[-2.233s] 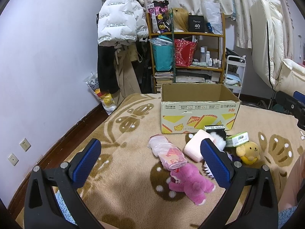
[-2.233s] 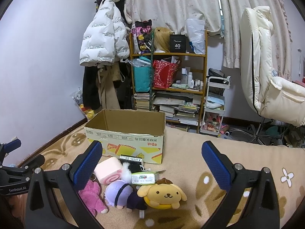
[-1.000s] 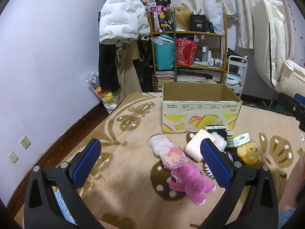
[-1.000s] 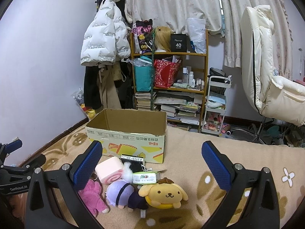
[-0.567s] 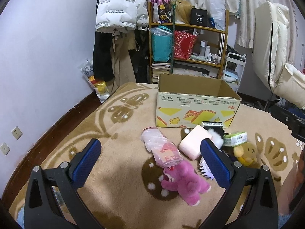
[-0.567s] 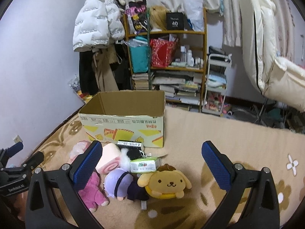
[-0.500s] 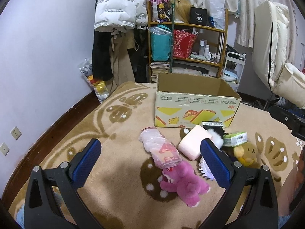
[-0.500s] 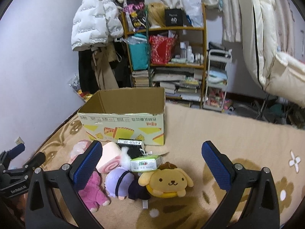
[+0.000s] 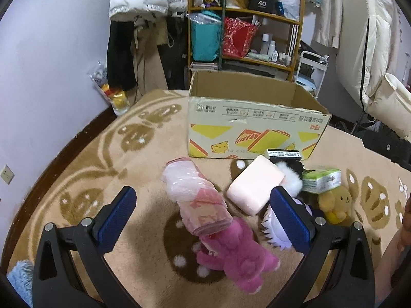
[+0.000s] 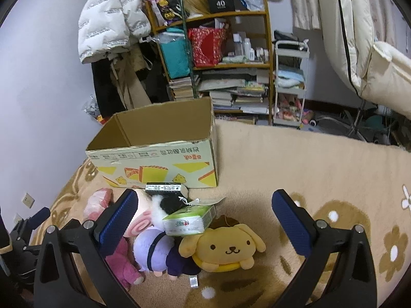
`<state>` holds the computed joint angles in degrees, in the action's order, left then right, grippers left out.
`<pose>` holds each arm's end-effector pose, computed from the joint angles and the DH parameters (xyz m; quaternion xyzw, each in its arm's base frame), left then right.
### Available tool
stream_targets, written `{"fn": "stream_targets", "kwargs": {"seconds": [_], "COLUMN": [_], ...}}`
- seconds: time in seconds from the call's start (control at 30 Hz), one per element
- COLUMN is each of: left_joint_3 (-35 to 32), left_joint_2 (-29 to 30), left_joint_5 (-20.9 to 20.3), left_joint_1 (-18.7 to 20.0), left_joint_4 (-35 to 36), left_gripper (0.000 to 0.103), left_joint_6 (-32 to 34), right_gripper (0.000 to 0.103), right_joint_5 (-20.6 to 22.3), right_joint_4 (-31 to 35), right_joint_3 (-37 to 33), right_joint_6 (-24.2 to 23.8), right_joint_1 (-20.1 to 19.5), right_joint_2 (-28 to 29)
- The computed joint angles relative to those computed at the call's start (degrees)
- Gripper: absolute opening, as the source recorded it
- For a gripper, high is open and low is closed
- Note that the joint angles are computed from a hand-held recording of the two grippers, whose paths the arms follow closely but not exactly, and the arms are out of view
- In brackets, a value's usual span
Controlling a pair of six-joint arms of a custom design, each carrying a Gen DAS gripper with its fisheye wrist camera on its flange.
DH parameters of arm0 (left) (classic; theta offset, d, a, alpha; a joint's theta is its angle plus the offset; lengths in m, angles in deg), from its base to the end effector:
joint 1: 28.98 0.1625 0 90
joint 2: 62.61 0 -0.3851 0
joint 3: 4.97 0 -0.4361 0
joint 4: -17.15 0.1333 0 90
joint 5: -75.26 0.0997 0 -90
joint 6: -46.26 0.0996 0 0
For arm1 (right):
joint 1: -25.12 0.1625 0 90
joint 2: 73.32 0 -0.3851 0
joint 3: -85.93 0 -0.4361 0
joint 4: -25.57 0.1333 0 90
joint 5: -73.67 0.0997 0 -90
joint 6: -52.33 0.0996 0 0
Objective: Organize soft objects
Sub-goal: 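Move the left tool to the pink plush bear while the right tool approaches the green tissue pack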
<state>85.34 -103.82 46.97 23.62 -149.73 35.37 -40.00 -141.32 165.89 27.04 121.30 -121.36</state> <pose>-0.2408 -0.6788 0.0913 0.0712 0.8394 -0.3917 0.3700 0.1749 -0.7482 0.2242 0.1697 -0.8917 0.3377 0.2490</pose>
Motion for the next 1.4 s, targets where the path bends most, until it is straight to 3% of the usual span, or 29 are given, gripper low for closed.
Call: {"fn": "stream_targets", "kwargs": {"seconds": [0.67, 1.17, 1.4], "left_joint_3": [-4.6, -7.3, -8.9], "left_joint_2": [1.7, 2.7, 3.5], "left_joint_5": [-8.7, -14.0, -13.7], "left_joint_1": [4.1, 6.2, 6.6], "left_joint_4": [14.9, 27.1, 31.7], "left_gripper": [0.103, 0.103, 0.101], "left_joint_6": [-11.9, -22.0, -24.1], "right_gripper": [0.103, 0.103, 0.103], "right_joint_5": [-2.8, -3.6, -3.3], "right_joint_4": [15.3, 19.6, 21.0], "right_joint_3": [-7.9, -11.9, -12.7], "right_joint_6": [6.7, 5.4, 4.5], "right_joint_1": [-2.0, -2.1, -2.1], "right_joint_2": [5.2, 8.1, 8.7]}}
